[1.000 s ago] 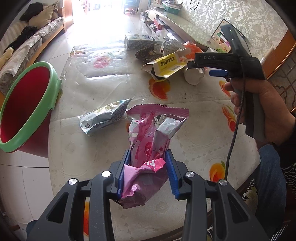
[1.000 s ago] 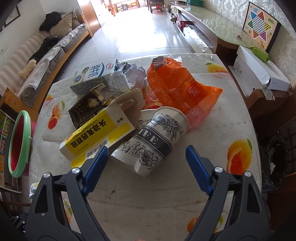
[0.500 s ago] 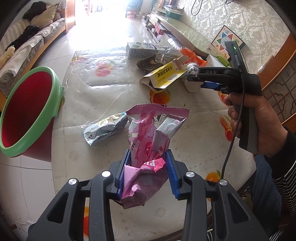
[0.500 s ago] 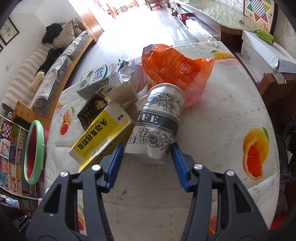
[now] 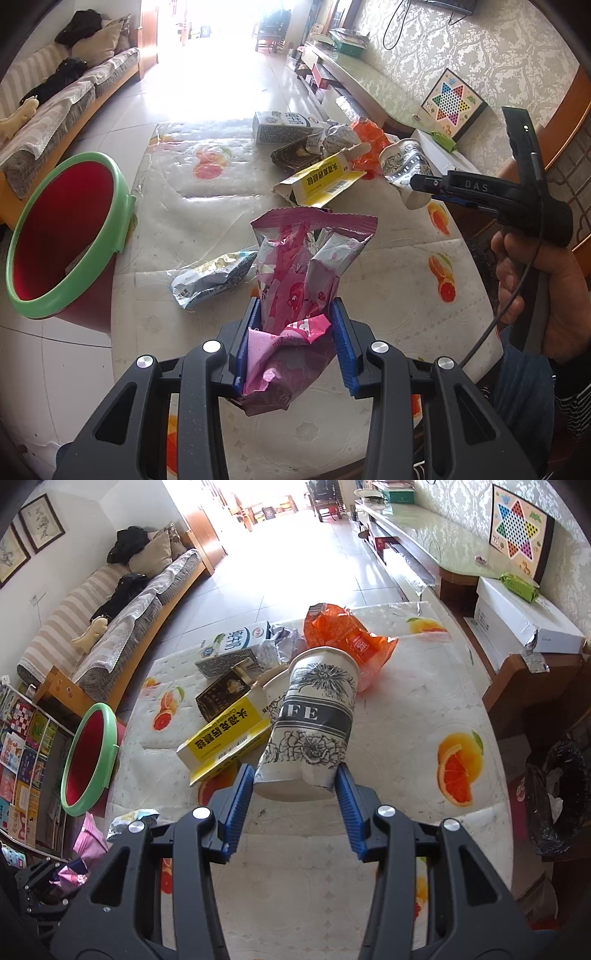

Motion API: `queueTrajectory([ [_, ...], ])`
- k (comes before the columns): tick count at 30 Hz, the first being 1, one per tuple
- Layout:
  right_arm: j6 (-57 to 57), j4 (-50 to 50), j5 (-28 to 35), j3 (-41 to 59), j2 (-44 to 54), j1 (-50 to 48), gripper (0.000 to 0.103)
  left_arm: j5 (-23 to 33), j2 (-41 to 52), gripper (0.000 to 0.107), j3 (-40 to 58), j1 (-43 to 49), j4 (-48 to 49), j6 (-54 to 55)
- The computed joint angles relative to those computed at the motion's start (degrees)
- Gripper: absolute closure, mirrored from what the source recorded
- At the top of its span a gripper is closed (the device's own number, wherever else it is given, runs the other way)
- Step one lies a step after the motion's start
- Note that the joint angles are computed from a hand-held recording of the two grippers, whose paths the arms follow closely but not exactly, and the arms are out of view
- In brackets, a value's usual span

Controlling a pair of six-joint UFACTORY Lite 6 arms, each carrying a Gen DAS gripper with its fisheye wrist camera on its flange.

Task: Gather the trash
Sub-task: 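Carry the wrapper and cup over the red bin and open both tools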

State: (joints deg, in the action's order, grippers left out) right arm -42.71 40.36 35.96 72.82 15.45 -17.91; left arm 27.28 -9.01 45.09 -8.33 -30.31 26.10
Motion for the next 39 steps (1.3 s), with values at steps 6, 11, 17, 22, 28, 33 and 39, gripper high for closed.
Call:
queueTrajectory([
  [6, 0.49, -2.24, 0.24, -2.8, -7.17, 2.21, 0.058, 0.45, -1.7, 0.071, 1.86, 2.15, 1.18, -1.54],
  [11, 3.51, -3.58, -0.17, -3.16, -9.78, 6.84, 0.058, 1.6, -2.97, 0.071, 3.65, 7.11, 0.95, -0.55],
  [17, 10.2, -7.47, -1.36, -0.08, -10.49, 15.19, 0.058, 3.86, -1.84, 0.071, 7.13, 16.19, -2.83, 5.16],
  [22, 17.62, -12.39, -1.83, 6.36, -7.16, 23.4, 0.058, 4.3, 2.54, 0.071, 11.42, 23.94, -6.22, 9.27],
  [28, 25.63, -17.88, -2.24, 15.7, -0.16, 32.31, 0.058, 4.7, 10.51, 0.071, 18.53, 31.93, -9.36, 12.35],
  [33, 29.58, -21.05, -1.74, 23.9, 6.34, 37.75, 0.058, 4.66, 17.69, 0.071, 25.29, 36.04, -9.97, 13.03],
  [39, 32.92, -23.18, 0.91, 35.99, 15.57, 42.41, 0.058, 4.92, 25.04, 0.071, 31.89, 39.34, -10.25, 13.18],
])
